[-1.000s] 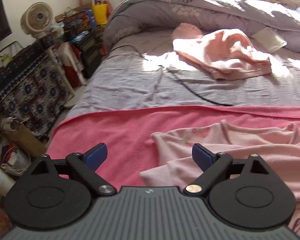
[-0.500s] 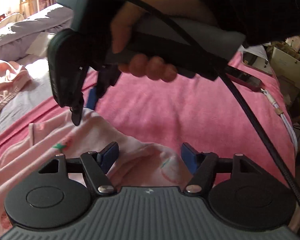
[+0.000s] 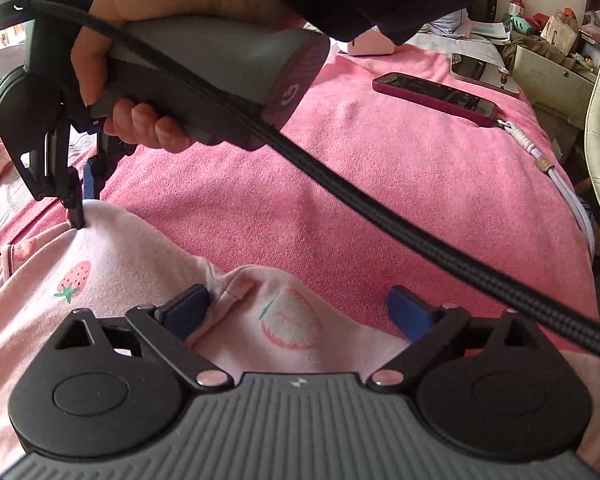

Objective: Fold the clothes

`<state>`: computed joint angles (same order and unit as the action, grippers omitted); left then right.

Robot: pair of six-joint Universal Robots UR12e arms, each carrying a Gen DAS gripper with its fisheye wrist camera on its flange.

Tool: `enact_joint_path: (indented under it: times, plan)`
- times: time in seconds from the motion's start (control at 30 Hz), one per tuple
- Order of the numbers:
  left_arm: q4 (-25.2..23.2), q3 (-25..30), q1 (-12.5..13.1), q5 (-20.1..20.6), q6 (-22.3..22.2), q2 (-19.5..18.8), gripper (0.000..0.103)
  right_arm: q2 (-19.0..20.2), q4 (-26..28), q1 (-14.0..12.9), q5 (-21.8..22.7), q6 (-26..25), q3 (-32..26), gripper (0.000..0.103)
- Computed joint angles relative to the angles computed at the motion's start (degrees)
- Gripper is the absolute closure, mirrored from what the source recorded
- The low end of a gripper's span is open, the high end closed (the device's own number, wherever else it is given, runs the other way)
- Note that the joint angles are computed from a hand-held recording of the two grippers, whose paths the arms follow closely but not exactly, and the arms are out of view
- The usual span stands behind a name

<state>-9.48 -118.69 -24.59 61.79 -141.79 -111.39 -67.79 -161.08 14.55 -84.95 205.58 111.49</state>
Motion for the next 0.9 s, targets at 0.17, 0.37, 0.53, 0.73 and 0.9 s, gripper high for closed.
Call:
enact_joint_path:
  times: [0.17, 0.37, 0.53, 0.73, 0.9]
  plan:
    - [-2.9, 1.1, -0.6, 2.0, -3.0, 0.7, 0.003, -0.3, -2.7, 0.9, -2.1, -10.6, 1.0, 0.083]
    - [-7.4, 2.5, -1.5, 6.1, -4.6, 1.7, 0.002, -5.0, -1.6, -0.8, -1.6, -7.0, 4.0, 0.073]
    - [-9.6, 3.0, -1.7, 8.2, -7.1, 2.6, 0.002, -9.6, -2.9, -1.0, -4.7, -4.7, 8.3, 0.071]
    - [-11.5, 2.6, -1.5, 15.3, -11.1, 4.5, 0.002, -13.3, -2.6, 1.1, -9.4, -4.4, 11.8, 0.066]
    - [-15.0, 3.2, -0.2, 19.5, -18.4, 5.8, 0.002, -15.6, -1.6, 3.3, -11.7, -5.8, 14.0, 0.064]
